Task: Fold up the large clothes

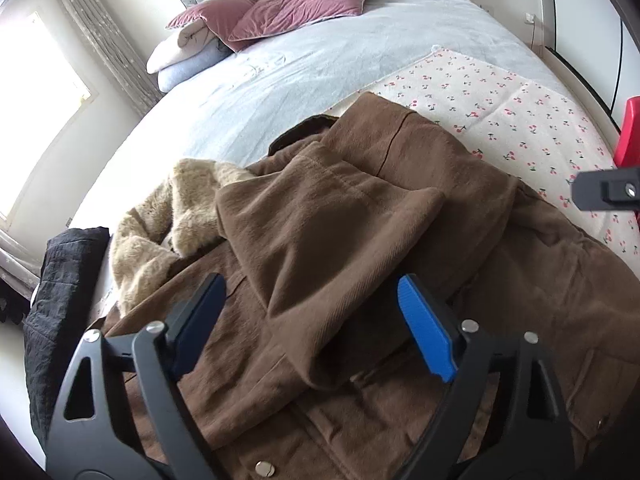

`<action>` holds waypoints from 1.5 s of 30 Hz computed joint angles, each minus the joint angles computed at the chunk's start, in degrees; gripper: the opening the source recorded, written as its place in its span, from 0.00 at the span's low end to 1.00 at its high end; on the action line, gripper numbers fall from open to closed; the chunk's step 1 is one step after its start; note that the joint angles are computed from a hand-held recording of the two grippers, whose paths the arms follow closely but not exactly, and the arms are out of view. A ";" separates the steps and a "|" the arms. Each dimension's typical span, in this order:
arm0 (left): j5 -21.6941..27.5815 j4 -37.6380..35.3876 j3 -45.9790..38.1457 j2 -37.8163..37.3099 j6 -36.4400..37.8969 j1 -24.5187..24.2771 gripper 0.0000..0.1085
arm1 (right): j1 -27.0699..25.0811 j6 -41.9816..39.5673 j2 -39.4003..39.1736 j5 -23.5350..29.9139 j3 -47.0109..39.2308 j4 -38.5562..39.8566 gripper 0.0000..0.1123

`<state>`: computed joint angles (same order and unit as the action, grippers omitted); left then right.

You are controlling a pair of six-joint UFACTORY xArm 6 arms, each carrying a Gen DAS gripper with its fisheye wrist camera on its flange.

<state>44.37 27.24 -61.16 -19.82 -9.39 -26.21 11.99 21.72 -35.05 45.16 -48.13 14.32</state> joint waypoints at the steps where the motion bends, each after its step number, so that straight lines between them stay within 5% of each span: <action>1: 0.44 -1.00 -1.03 1.73 0.23 0.32 0.75 | 0.10 -0.11 0.18 0.22 -0.03 0.09 0.60; 2: 1.08 -2.58 -1.85 3.20 0.98 0.69 0.71 | -0.05 -0.89 0.15 0.62 0.00 0.54 0.60; 4: 1.57 -5.56 -2.07 4.35 2.15 1.57 0.36 | 0.19 -2.04 0.19 0.84 -0.06 1.23 0.60; 6: -1.54 -6.35 0.71 1.74 -1.37 3.39 0.14 | 0.65 -2.26 0.58 0.33 -0.28 1.49 0.60; 9: -9.72 -19.54 8.00 -7.29 -3.75 10.12 0.12 | 1.31 -2.19 0.74 0.29 -0.44 1.09 0.60; 11: -7.34 -30.57 10.35 -11.26 -0.72 14.80 0.18 | 1.67 -2.08 0.83 0.34 -0.53 0.45 0.60; 14: 3.23 -44.01 12.77 -14.84 3.66 23.99 0.50 | 2.06 -1.96 1.12 0.28 -0.67 0.39 0.60; 19: 12.44 -51.49 16.60 -20.63 10.82 34.58 0.56 | 2.95 -1.51 1.92 0.02 -1.14 -0.43 0.60; 24: 7.50 -51.10 16.68 -22.26 14.67 36.61 0.71 | 2.55 -1.33 2.38 -1.10 -0.98 -0.32 0.60; 29: 4.30 -47.60 11.81 -12.41 11.86 36.07 0.68 | -0.96 -2.05 1.70 -4.07 1.28 3.82 0.60; 33: 3.51 -46.94 11.12 -9.95 10.07 35.14 0.56 | -0.78 -2.42 2.92 -3.87 0.77 -4.47 0.59; 35: 1.27 -45.11 12.66 -11.14 9.68 33.72 0.46 | 1.08 -4.14 5.13 -3.61 -0.26 -10.10 0.59; 37: 0.10 -43.87 13.16 -11.36 9.65 32.69 0.24 | 3.37 -4.76 8.22 -2.92 -1.44 -15.61 0.57; 38: -0.92 -42.26 13.17 -11.03 8.64 32.32 0.18 | 4.63 -3.79 9.96 -3.27 -1.82 -19.50 0.51; 39: -2.12 -40.85 13.44 -11.24 7.67 31.88 0.12 | 5.60 -2.21 11.30 -4.17 -1.86 -23.38 0.34; 41: -5.10 -40.11 14.53 -11.90 6.52 31.53 0.11 | 5.83 4.61 12.20 -5.87 -1.70 -31.94 0.14; 45: -3.43 -37.78 13.21 -10.04 4.18 30.98 0.19 | 1.80 5.24 12.57 -5.59 -1.42 -23.35 0.17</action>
